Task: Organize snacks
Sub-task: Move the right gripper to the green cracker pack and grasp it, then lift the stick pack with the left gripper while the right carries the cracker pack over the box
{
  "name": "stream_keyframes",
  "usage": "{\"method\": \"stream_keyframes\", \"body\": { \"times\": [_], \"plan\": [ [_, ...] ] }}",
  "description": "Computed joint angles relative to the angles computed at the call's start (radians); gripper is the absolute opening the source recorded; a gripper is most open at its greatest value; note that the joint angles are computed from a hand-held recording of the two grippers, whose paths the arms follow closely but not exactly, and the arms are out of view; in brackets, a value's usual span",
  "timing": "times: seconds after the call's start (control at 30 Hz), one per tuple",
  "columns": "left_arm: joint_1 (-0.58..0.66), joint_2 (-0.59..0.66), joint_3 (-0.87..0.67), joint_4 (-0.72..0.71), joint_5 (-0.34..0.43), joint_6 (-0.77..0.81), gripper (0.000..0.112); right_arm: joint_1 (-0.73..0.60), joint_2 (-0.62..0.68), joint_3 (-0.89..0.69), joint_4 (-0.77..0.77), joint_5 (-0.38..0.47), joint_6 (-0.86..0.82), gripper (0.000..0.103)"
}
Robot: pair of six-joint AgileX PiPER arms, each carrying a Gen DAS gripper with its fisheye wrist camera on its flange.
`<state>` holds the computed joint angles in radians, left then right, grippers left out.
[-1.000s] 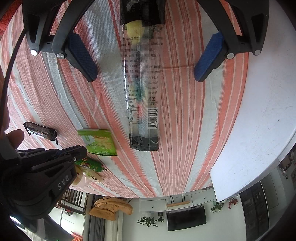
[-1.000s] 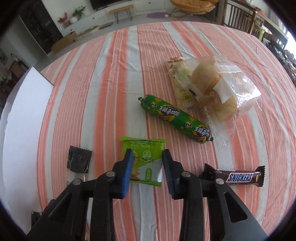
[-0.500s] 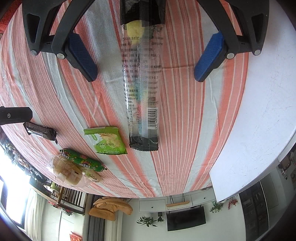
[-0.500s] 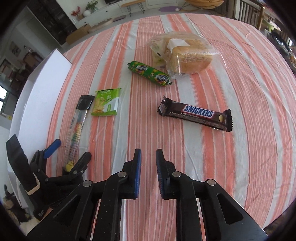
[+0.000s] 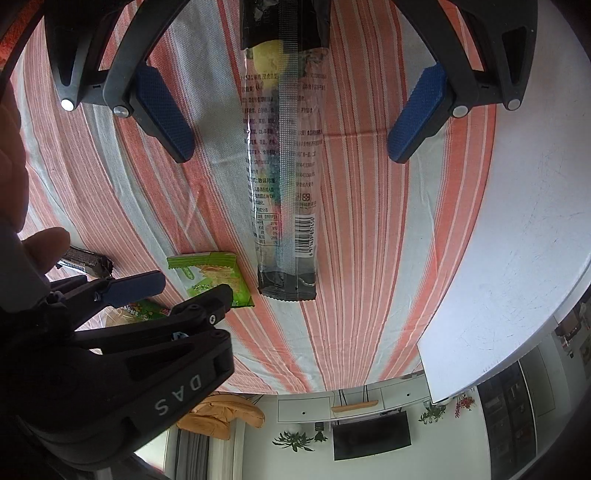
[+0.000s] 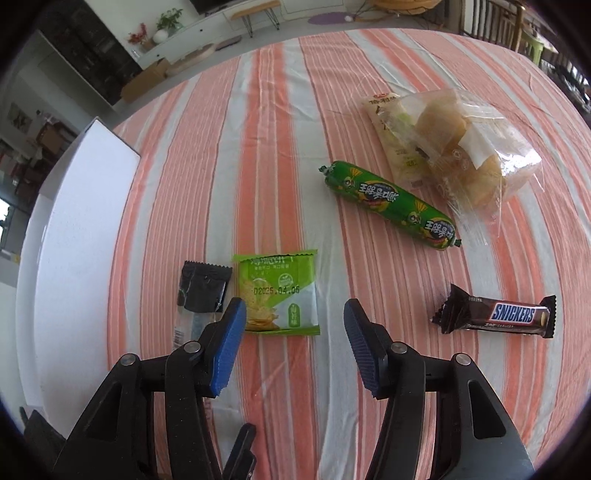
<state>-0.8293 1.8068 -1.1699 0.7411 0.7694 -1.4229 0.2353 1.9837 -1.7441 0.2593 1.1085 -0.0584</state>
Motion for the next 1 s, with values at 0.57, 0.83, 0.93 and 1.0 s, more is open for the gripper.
{"method": "stream_keyframes", "body": {
  "times": [0.57, 0.83, 0.93, 1.0],
  "plan": [
    [0.041, -0.032, 0.002, -0.123, -0.024, 0.171, 0.092, -0.052, -0.143, 0.181, -0.115, -0.014, -0.211, 0.05],
    [0.07, -0.233, 0.178, -0.205, -0.157, 0.083, 0.013, -0.329, -0.39, 0.471, 0.072, -0.022, -0.455, 0.051],
    [-0.022, -0.364, 0.23, -0.202, -0.17, 0.009, 0.013, -0.385, -0.47, 0.567, 0.119, -0.039, -0.508, 0.051],
    [-0.095, -0.461, 0.245, -0.191, -0.157, -0.04, 0.013, -0.391, -0.497, 0.565, 0.15, -0.017, -0.514, 0.051]
  ]
}}
